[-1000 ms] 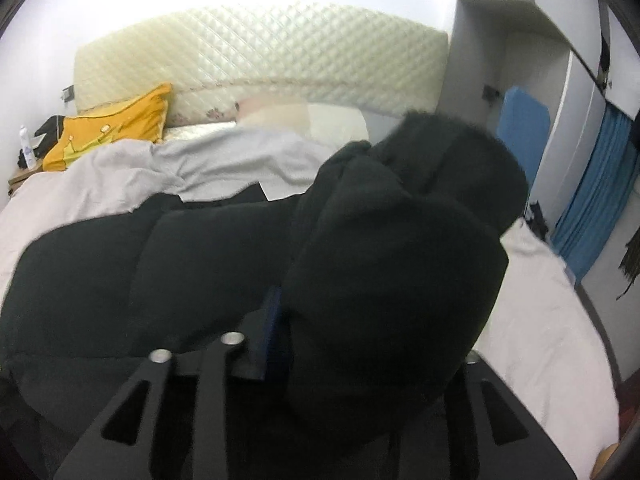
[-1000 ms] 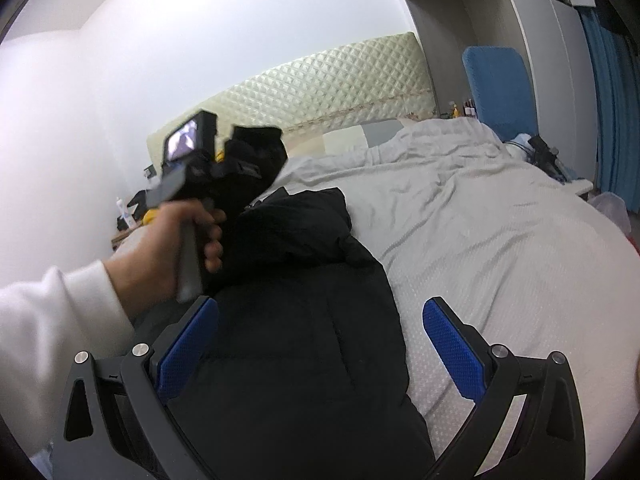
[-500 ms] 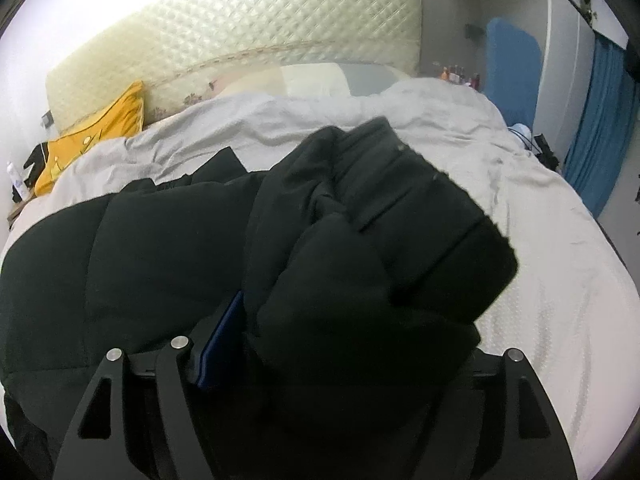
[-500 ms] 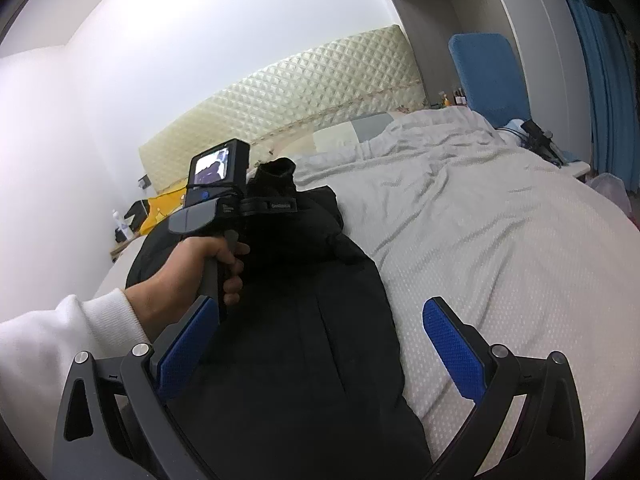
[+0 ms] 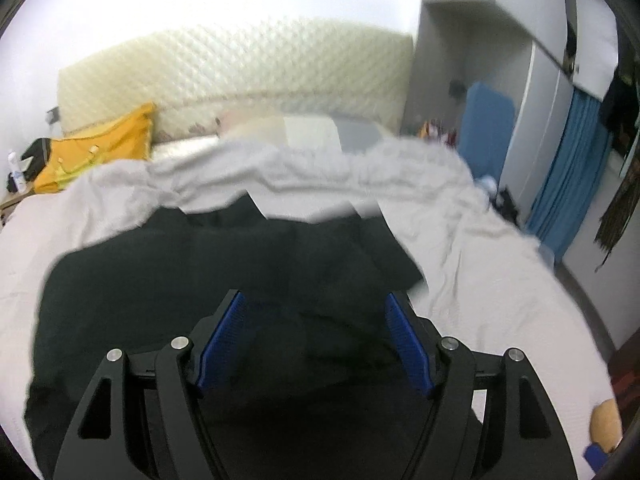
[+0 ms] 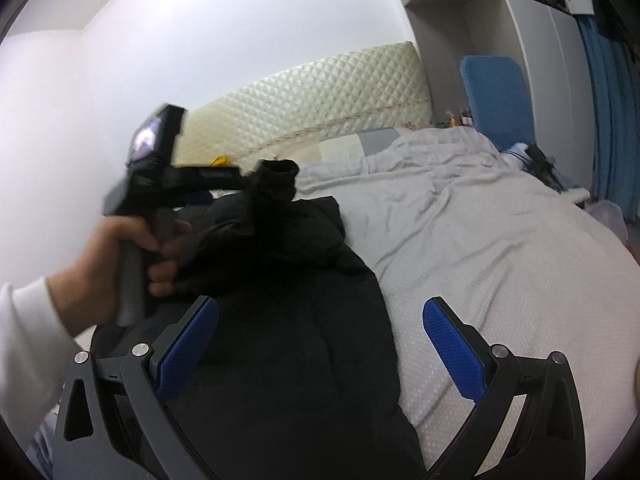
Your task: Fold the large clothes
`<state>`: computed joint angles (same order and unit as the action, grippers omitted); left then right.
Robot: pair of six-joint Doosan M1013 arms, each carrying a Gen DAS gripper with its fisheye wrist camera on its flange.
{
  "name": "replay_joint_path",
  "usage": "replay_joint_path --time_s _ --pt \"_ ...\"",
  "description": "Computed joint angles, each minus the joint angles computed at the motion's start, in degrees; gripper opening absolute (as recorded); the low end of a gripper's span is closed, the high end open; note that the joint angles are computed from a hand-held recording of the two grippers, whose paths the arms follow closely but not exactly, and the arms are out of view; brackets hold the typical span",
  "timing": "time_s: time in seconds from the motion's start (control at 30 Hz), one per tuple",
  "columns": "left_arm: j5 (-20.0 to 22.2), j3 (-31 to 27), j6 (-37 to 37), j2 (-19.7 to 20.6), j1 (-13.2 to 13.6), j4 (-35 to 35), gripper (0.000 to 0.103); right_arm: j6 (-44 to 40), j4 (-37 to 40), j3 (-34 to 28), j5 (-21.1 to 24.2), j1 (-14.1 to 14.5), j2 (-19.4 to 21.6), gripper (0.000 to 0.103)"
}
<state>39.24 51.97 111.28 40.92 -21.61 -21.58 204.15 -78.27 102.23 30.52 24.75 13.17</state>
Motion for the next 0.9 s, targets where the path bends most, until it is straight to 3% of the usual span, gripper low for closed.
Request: replay_joint_path --time_s 0.07,0.23,0.33,0.4,0.5,0.67,0.77,0.9 --pt "-0.9 0.8 1.4 -1.6 1.4 -2.4 0.073 1.1 -2.1 -0.8 -1.2 0.0 0.0 0.103" --pt "-2.7 -0.3 -1.1 -3.4 4.7 -0.8 0.073 -12.0 2.0 -7.5 0.6 0.4 2.3 0.103" --pt "-2.1 -2.8 -3.6 -3.0 7.2 1.4 0.073 -15.2 1.6 -11.6 -0.7 -0.4 4.1 0.102" --pt "-0.2 -5.0 -5.4 -1.9 8.7 2.0 0.073 -20.7 4.7 -15.1 -2.7 -1.4 6.1 0.096" --pt "1.9 -7.4 -7.2 0.0 10.3 2.7 0.073 -31.9 16.2 -20.4 -6.6 -3.7 9.6 0.088" --pt "6.1 -11.7 -8.9 5.1 11.7 3.4 0.072 -52.6 37.1 -30.2 -3.8 -6.1 17.2 0.067" --pt "8.1 -14.7 -8.9 8.6 11.5 5.4 0.072 -56.8 42.6 -33.0 -3.8 -7.3 20.3 0.063" --pt "10.7 -19.1 -8.2 13.0 10.8 7.7 0.072 -59.9 44.1 -37.2 -0.9 -8.2 24.6 0.063"
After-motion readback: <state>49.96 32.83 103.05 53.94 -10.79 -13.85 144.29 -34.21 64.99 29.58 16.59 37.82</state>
